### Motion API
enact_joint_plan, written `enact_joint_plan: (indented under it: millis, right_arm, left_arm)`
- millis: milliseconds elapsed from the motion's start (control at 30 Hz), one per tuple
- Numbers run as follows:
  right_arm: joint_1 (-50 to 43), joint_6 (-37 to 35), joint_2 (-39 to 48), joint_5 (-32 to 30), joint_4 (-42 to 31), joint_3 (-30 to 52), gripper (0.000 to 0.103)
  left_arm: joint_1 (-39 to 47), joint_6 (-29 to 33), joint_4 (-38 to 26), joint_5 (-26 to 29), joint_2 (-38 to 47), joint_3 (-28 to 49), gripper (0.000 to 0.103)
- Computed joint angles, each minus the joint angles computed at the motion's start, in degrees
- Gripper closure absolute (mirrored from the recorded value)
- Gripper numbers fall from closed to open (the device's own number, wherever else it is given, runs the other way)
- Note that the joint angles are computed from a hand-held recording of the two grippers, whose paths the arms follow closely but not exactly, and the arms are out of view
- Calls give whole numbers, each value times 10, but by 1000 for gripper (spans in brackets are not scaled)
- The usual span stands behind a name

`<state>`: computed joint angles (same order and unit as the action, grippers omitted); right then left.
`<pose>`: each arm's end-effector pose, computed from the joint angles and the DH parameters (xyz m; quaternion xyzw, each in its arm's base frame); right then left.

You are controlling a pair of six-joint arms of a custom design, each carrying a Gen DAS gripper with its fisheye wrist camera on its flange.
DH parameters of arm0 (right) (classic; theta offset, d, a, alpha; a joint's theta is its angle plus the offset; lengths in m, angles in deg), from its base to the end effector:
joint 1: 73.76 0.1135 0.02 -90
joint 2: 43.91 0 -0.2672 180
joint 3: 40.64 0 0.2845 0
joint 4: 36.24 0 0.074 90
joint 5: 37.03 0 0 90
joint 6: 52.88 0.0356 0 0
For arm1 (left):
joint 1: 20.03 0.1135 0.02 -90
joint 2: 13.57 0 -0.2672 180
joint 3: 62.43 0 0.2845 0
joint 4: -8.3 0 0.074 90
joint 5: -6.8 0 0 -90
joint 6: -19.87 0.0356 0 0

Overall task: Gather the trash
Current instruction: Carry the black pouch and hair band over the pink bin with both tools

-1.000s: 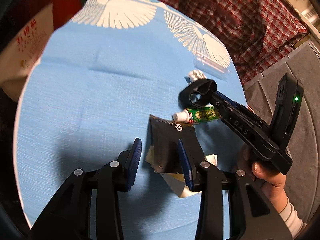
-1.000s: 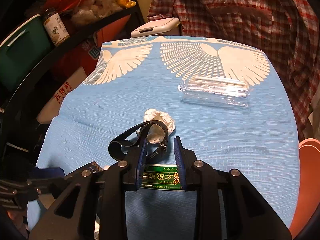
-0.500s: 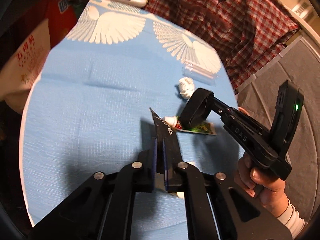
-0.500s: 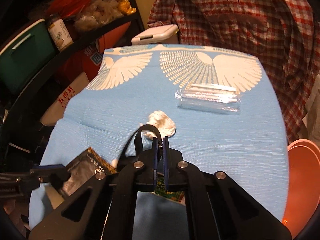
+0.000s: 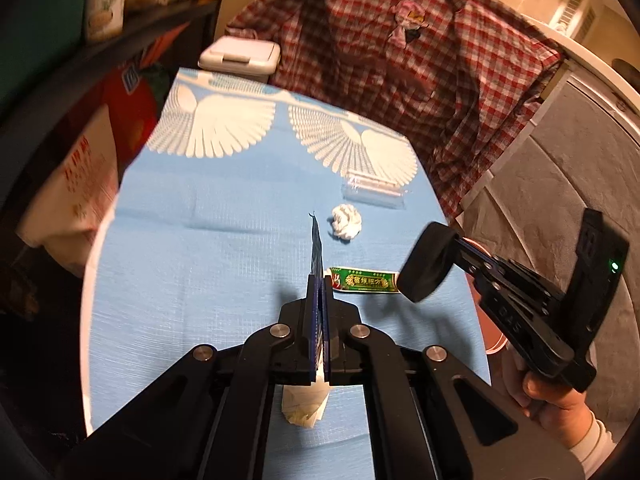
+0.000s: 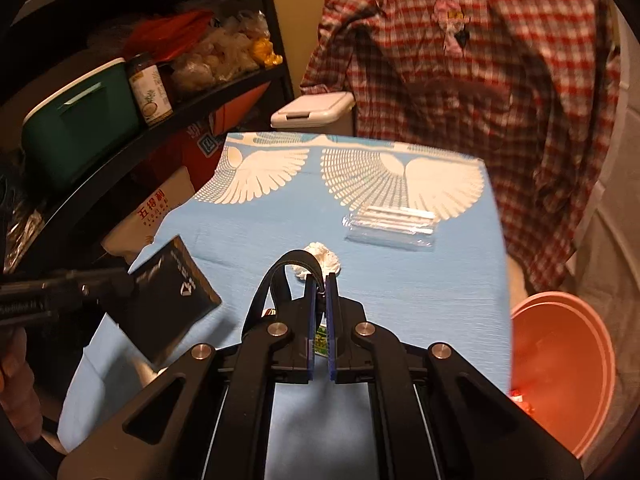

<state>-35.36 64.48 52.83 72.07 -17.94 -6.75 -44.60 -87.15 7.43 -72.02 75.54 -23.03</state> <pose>0.2093 0.1511 0.0502 -0.0237 0.9115 0.0783 0.4030 0.2418 -0.1181 0.0795 0.0945 0.9327 -0.2049 0.2812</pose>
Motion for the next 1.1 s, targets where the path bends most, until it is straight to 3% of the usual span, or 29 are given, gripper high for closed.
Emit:
enact_joint_plan:
  millis: [200, 367, 567, 767, 933, 1100]
  right_arm:
    - [56, 17, -181, 66, -139, -39, 98]
    - [76, 23, -400, 103, -326, -53, 98]
    - [90, 20, -580, 148, -480, -77, 98]
    - [49, 42, -669, 131, -502, -142, 98]
    - [47, 29, -693, 163, -510, -165, 98]
    - [-16, 4, -807, 125, -583, -191, 98]
  left_arm:
    - [-57, -3, -21, -68, -68, -21, 102]
    - [-103, -5, -31, -123, -106, -31, 102]
    - [-134, -5, -38, -173, -136, -39, 102]
    - [-156, -16, -40, -199, -143, -36, 102]
    - [-175, -21, -39, -215, -133, -28, 102]
    - [-193, -29, -36, -223, -123, -16, 102]
